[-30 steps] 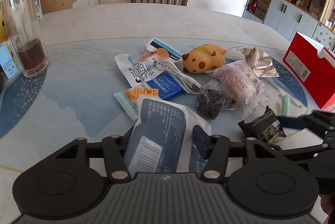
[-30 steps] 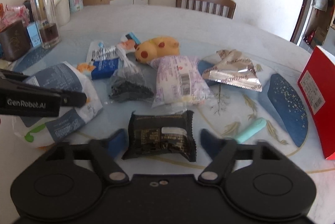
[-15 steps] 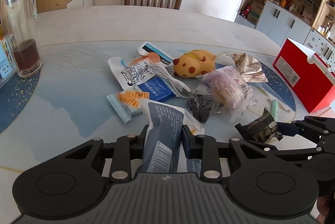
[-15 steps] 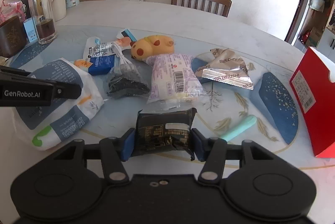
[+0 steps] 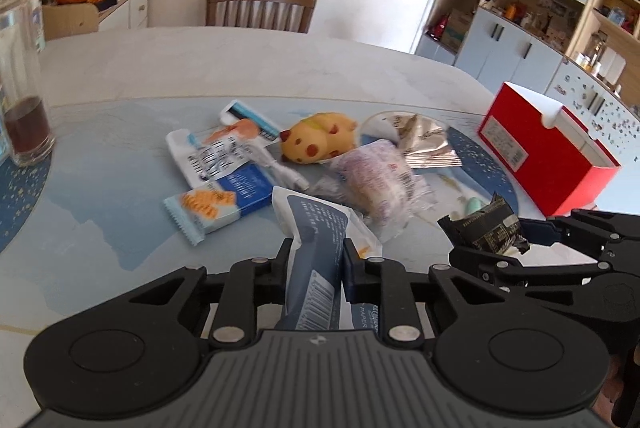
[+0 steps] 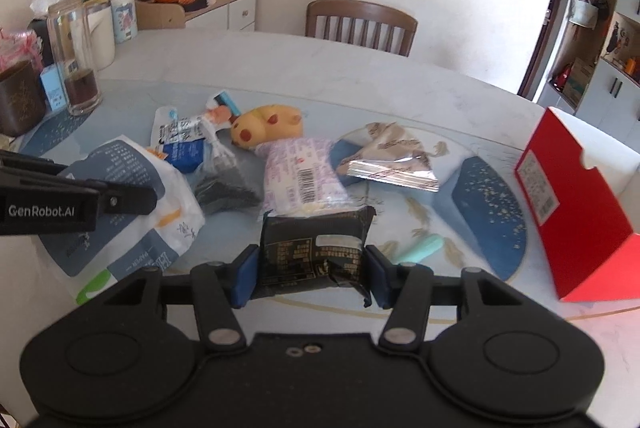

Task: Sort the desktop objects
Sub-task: 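Carry the black snack with the right tool while the left tool carries the white-blue bag into the red box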

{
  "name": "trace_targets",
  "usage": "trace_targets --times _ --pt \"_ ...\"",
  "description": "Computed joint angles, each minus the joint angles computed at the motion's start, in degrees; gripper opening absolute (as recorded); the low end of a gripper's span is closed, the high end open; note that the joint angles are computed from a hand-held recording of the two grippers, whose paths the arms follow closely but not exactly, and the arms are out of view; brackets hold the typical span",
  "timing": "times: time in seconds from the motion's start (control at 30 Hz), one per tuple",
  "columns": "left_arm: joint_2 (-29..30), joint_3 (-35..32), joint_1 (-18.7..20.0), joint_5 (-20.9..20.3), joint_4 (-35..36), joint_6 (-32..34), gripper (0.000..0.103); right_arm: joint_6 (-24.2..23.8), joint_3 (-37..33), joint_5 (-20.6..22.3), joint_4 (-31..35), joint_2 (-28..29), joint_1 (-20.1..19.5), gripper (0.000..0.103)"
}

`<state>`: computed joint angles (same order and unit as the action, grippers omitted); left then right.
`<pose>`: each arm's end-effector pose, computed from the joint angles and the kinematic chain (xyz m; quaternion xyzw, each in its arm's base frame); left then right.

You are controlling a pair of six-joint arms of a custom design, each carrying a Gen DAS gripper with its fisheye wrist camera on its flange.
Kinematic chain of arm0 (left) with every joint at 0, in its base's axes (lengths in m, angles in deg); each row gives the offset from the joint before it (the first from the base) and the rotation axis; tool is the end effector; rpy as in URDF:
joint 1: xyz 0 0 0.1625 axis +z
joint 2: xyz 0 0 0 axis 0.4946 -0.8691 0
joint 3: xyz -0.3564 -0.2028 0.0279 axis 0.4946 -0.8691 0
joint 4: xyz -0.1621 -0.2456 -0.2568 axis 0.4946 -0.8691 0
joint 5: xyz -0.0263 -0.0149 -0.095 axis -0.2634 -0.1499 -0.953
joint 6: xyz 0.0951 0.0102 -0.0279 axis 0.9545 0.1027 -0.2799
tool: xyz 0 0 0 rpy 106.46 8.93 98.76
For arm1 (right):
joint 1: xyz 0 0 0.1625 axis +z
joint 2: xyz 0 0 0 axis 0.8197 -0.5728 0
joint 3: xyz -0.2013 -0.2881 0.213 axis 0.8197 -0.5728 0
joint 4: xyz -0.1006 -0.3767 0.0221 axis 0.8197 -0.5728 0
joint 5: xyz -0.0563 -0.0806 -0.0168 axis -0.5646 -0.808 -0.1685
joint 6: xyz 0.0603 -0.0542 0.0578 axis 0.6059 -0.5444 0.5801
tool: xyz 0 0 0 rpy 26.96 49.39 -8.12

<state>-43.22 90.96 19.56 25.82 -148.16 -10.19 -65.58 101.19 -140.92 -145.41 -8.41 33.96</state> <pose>-0.0945 -0.4273 0.0853 0.1197 0.8826 -0.3759 0.2557 0.0999 -0.4612 0.0550 0.3863 -0.8394 0.2608 0.2795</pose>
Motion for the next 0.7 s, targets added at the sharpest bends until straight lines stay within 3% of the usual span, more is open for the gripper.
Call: trace_targets --times 0.23,0.7 --pt "1.5 -2.1 -2.9 2.1 3.3 -4.2 0.021 -1.0 0.9 3.7 3.6 -4.5 -2.4 0.054" --pt "9.1 -13.7 -8.5 6.0 10.8 -9.2 0.022 -3.3 -2.7 9.3 21.9 -18.2 -7.3 0.054"
